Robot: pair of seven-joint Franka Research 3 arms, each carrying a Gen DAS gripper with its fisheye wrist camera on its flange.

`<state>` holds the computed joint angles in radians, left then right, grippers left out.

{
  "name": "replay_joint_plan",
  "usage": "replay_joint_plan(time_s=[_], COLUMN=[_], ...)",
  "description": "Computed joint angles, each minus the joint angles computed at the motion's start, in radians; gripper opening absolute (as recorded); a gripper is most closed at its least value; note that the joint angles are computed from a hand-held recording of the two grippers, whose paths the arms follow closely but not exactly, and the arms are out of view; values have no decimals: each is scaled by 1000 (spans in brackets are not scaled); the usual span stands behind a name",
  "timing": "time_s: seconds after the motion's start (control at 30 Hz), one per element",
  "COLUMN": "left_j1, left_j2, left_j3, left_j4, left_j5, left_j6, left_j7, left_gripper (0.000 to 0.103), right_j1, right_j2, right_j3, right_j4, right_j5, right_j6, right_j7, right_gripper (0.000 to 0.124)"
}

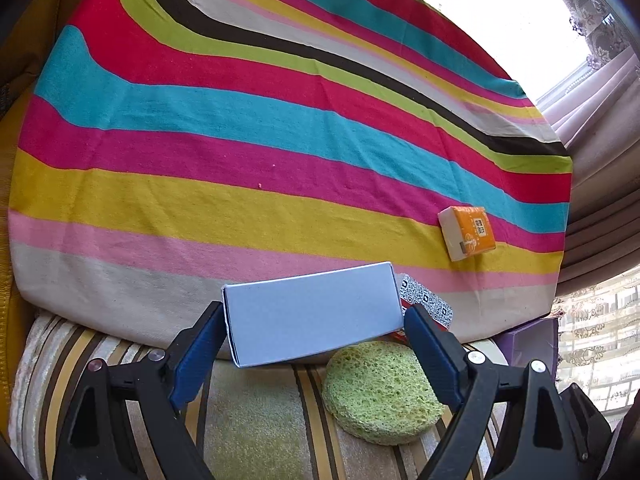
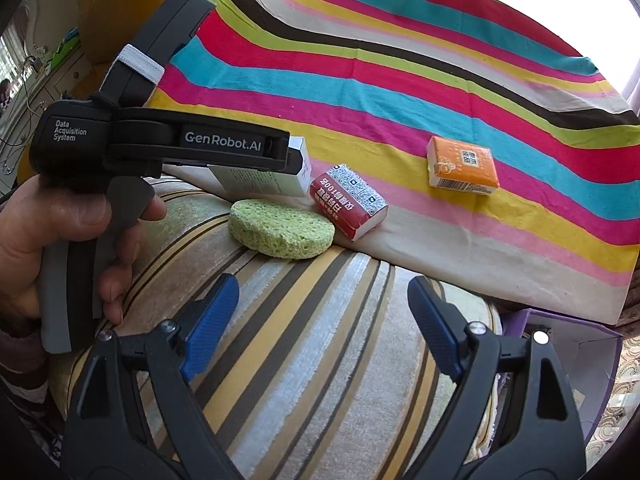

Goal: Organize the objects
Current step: 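Grasp the slim white box with the left gripper while the right grasps the green sponge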

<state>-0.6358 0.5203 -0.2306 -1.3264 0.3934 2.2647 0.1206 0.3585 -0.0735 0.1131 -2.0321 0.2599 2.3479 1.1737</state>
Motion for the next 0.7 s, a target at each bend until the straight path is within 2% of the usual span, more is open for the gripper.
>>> replay_joint_plan(time_s=[0.23,0.4,0.7], left_j1=[5,15,37], left_j2=[-115,-158,-186], left_j3=[20,13,-4], left_j4=[-165,-221,-278], left_j5=[87,150,191], left_j6=[83,84,140], left_j7=[-138,-199,-248], left_gripper=[90,90,90], right_j1=[13,23,45], right_j2=[85,138,218], right_j3=[8,10,12], right_j4=[91,148,232], right_j5=[18,20,-24], right_j6=[-68,-112,-160], right_j7=[66,117,187], right_gripper=[88,88,88])
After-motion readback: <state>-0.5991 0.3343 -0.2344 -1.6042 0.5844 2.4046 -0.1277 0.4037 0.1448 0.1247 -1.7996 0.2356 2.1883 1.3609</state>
